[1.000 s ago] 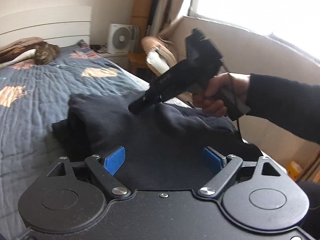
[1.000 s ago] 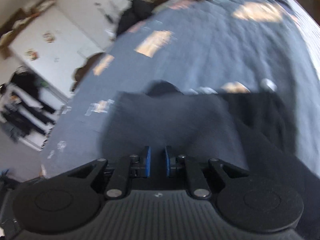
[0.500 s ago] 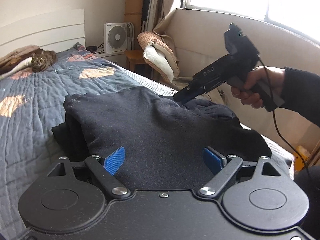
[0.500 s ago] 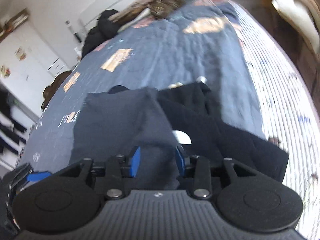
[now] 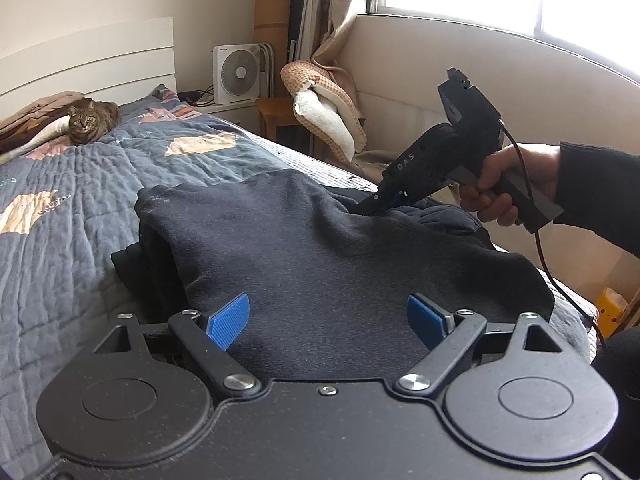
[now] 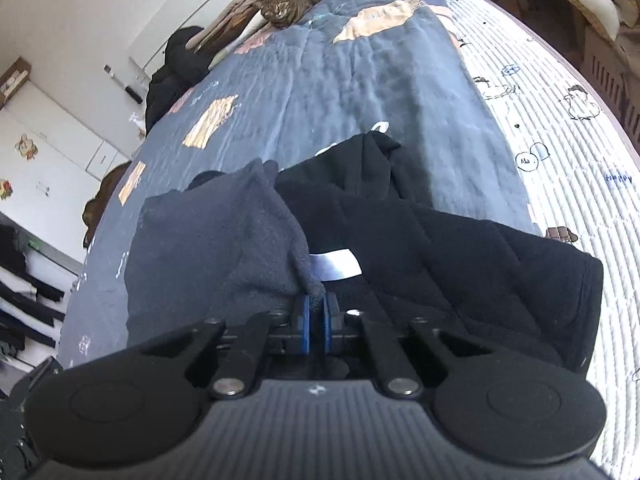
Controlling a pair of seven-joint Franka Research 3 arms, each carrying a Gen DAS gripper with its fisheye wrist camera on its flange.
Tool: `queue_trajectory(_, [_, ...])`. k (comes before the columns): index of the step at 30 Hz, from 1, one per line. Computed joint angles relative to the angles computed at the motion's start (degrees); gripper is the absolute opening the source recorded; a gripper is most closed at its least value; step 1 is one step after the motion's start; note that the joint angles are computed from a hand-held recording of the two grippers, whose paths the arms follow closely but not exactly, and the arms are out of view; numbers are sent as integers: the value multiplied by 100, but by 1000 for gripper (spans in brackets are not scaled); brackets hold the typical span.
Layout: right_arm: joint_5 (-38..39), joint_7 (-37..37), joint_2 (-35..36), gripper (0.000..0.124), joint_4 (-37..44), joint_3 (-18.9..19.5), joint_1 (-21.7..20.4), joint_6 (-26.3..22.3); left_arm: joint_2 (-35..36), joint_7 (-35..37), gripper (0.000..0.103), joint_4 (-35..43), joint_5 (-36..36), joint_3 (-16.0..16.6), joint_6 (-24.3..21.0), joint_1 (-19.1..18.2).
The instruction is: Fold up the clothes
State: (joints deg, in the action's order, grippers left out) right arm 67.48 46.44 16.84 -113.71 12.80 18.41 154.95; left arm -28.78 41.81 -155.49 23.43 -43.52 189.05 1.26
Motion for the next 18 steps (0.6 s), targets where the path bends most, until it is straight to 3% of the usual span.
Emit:
queue_trajectory(7, [602, -333, -238, 5, -68, -11, -57, 499, -18, -16, 85, 2, 42, 24, -31, -19])
queue_trajectory(14, [-921, 445, 122, 8, 111, -196, 163, 366, 20, -3, 85, 16, 60, 69, -25, -46])
queue_trajectory(18, [-674, 318, -54, 8, -99, -16, -63, 436, 29, 2, 85, 15, 53, 89, 1, -55])
